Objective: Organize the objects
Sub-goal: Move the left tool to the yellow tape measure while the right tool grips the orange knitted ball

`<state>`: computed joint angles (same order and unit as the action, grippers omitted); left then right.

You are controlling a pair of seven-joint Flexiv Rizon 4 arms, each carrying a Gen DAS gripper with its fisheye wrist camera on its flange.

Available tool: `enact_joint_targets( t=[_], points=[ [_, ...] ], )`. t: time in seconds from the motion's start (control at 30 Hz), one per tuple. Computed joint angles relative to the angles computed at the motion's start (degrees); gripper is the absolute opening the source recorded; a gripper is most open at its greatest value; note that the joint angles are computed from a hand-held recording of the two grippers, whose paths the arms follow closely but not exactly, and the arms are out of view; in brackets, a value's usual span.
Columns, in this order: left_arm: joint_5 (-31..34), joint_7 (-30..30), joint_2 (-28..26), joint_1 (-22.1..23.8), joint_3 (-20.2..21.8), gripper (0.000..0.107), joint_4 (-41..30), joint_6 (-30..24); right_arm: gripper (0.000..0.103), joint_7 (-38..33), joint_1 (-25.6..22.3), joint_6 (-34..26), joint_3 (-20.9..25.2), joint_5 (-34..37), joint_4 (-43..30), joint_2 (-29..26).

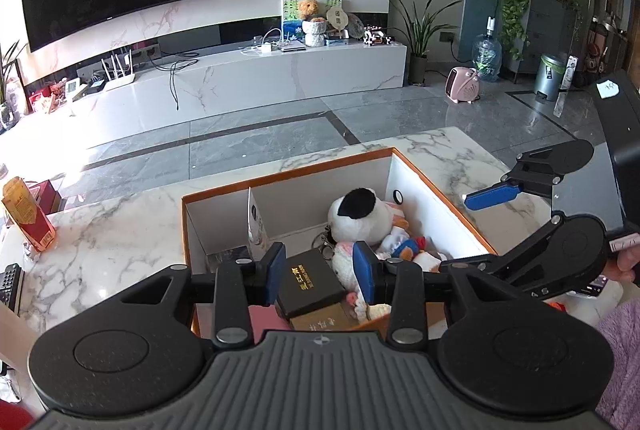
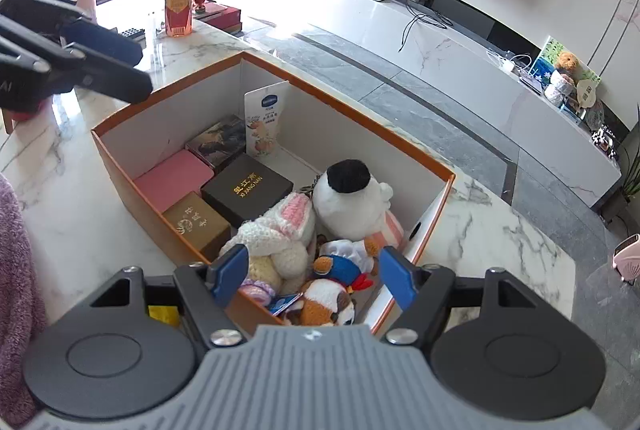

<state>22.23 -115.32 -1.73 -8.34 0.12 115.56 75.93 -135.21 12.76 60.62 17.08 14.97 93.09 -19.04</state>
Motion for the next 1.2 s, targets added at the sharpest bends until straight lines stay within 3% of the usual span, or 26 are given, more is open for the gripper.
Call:
enact_joint_targets(
  t=[0.23,0.37,0.43,0.57,0.67,0.73,0.83,1.1,1.17,1.2],
  points=[
    [-2.3,-0.9,1.4,-1.3,-1.2,0.047,7.2,4.8,0.074,-0.1,-3.8,-0.6,0.8,11.7,7.3,6.1],
    [0.9,-6.3,0.3,-2.2,-1.5,0.047,8.6,4.5,0.074,6.8,-2.0,4.4,-1.7,11.2,15.6,8.4],
    [3.6,-10.0,-0.5,-2.9,-1.4,0.047,8.4,3.7,0.073,14.5,0.1,9.8,-3.8,5.6,20.9,8.8],
    [4.2,-13.5,-1.9,-4.5,-1.2,0.052,9.2,2.6,0.073,37.2,6.4,23.7,-13.4,-17.0,33.0,8.9],
    [4.4,-14.9,-2.8,-5.6,-1.0,0.052,9.2,1.6,0.074,49.6,9.8,27.7,-20.9,-28.1,37.0,9.0],
    [5.0,-16.0,-3.3,-6.5,-0.8,0.052,9.2,1.0,0.074,56.2,11.6,28.3,-25.1,-34.0,38.2,8.9],
    [4.3,-15.5,-3.5,-7.2,-0.7,0.052,9.6,1.0,0.075,60.1,10.6,25.5,-24.7,-35.7,36.8,7.6],
    [4.2,-16.3,-4.0,-8.1,-0.1,0.052,9.5,0.8,0.074,76.7,13.7,23.3,-32.6,-56.3,37.1,6.4],
    [3.9,-16.4,-3.9,-8.1,0.0,0.052,9.7,0.9,0.063,76.2,11.7,20.2,-29.6,-53.5,35.6,5.8],
    [3.7,-16.4,-4.0,-8.0,0.0,0.052,9.7,0.9,0.056,72.6,8.9,19.6,-25.4,-47.3,34.2,5.0]
  ],
)
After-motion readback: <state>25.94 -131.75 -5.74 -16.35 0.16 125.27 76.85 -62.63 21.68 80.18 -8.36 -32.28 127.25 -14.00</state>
